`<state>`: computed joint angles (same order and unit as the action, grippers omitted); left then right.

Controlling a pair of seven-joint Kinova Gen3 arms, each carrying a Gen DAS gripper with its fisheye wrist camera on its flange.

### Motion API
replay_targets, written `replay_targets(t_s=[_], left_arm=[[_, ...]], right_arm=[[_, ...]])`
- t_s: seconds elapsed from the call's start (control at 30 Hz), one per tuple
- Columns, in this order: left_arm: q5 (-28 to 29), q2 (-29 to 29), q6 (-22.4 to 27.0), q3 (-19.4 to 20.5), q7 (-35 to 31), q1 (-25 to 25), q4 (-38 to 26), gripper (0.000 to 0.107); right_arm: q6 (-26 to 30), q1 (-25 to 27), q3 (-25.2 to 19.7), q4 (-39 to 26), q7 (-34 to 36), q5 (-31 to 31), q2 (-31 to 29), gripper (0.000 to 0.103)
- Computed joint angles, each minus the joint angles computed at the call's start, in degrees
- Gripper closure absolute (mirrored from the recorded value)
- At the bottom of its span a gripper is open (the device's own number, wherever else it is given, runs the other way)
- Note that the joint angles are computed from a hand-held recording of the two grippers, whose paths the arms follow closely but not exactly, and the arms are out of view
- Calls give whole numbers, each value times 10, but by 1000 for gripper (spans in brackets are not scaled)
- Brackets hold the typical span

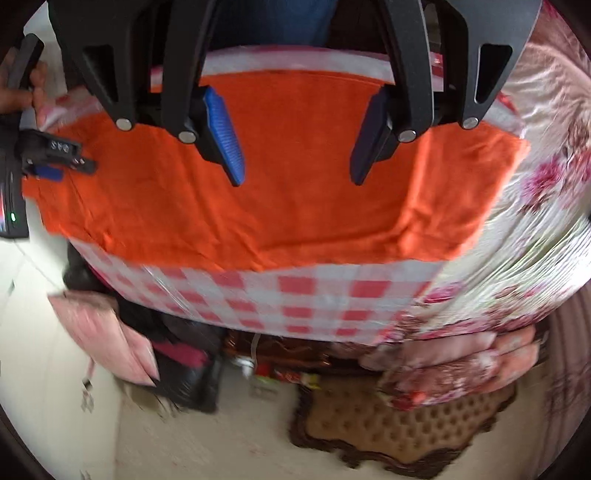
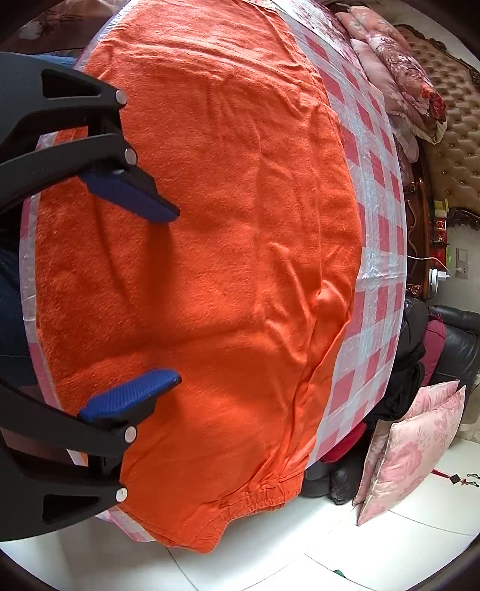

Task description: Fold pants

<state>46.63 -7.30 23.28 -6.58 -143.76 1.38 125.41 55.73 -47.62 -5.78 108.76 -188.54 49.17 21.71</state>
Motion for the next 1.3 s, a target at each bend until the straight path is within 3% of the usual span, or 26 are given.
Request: replay_targets(t_s=[0.17,0.37,0.5,0.6,0.77,0.87,1.0,1.17,1.3], left_arm=[[-29,13,15,38,47,28,-6,49],[-129,33,-11,91,176,44,-11,49],[-135,44,9,87,186,55,-22,53],[-97,45,34,67,152,50,-27,53],[-88,37,72,44,152,3,-39,53],[-87,20,86,16,147,-32,-42,52],[-73,19,114,-33,125,-88,-59,50],[-114,37,115,-65,165,-178,-78,50],[-38,84,181,-89,90,-284,-105,49]], right_arm=[[-36,5,0,31,-36,9,-17,18],[-54,10,-8,50,-44,15,-30,15],[-54,17,-11,46,-34,1,-31,15],[-44,14,-10,39,-35,-5,-28,15],[-54,17,-9,45,-38,-6,-31,14],[-76,19,-7,61,-49,10,-39,13],[-66,11,-9,64,-64,26,-34,12],[-70,10,-14,72,-66,32,-39,13],[-73,-11,-16,83,-100,63,-63,20]])
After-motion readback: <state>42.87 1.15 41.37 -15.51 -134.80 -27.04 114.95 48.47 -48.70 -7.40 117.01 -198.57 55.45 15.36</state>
